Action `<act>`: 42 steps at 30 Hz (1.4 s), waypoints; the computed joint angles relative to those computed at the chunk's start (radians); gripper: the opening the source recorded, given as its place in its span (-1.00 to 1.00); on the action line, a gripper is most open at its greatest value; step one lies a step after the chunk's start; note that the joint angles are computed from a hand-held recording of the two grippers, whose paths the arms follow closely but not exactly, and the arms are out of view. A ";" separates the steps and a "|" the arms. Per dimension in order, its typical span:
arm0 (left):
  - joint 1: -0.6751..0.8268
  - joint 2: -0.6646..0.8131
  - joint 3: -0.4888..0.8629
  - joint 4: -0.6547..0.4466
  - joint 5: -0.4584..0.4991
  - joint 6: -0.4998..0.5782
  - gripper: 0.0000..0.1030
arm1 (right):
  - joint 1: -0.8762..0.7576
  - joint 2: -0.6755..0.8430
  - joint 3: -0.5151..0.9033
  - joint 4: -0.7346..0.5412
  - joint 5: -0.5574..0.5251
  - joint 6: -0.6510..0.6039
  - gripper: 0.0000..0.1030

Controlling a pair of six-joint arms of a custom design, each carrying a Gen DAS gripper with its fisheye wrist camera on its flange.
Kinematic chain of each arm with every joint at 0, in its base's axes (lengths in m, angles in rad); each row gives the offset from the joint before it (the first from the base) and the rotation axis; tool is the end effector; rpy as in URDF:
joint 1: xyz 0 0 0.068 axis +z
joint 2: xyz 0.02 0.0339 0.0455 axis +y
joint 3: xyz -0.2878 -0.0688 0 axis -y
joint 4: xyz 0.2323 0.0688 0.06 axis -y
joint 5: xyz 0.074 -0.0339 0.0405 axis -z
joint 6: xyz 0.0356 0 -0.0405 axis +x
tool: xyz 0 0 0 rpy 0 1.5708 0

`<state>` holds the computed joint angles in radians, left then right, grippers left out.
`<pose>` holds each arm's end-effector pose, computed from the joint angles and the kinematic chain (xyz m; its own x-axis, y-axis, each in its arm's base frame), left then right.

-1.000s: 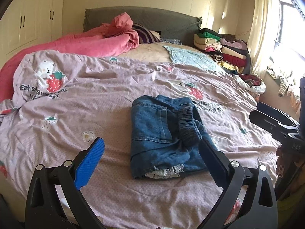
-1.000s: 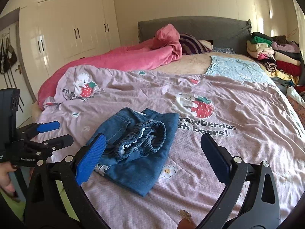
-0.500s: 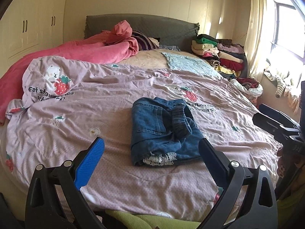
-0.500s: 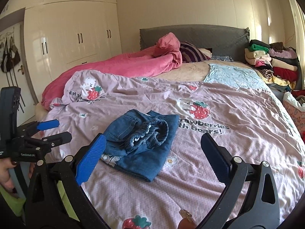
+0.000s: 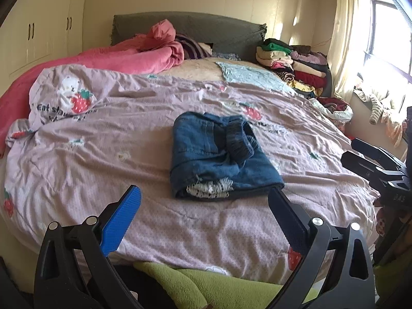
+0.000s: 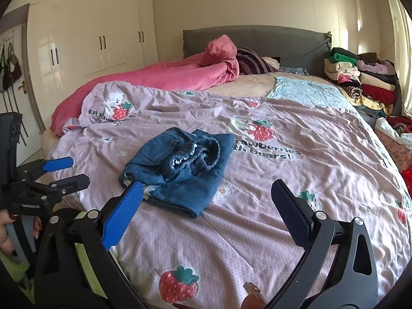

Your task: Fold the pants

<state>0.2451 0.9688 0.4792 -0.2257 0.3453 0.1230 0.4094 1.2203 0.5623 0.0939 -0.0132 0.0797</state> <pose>0.1692 0.0299 0.2239 -0.6290 -0.0383 -0.7764 0.0975 0.9870 -0.1277 0.2147 0.0937 0.2306 -0.5214 -0.1395 -0.8418 -0.3679 0.9269 0.0743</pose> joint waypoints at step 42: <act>0.013 0.142 -0.043 0.065 -0.044 0.002 0.91 | 0.040 0.184 -0.005 -0.009 0.034 0.090 0.83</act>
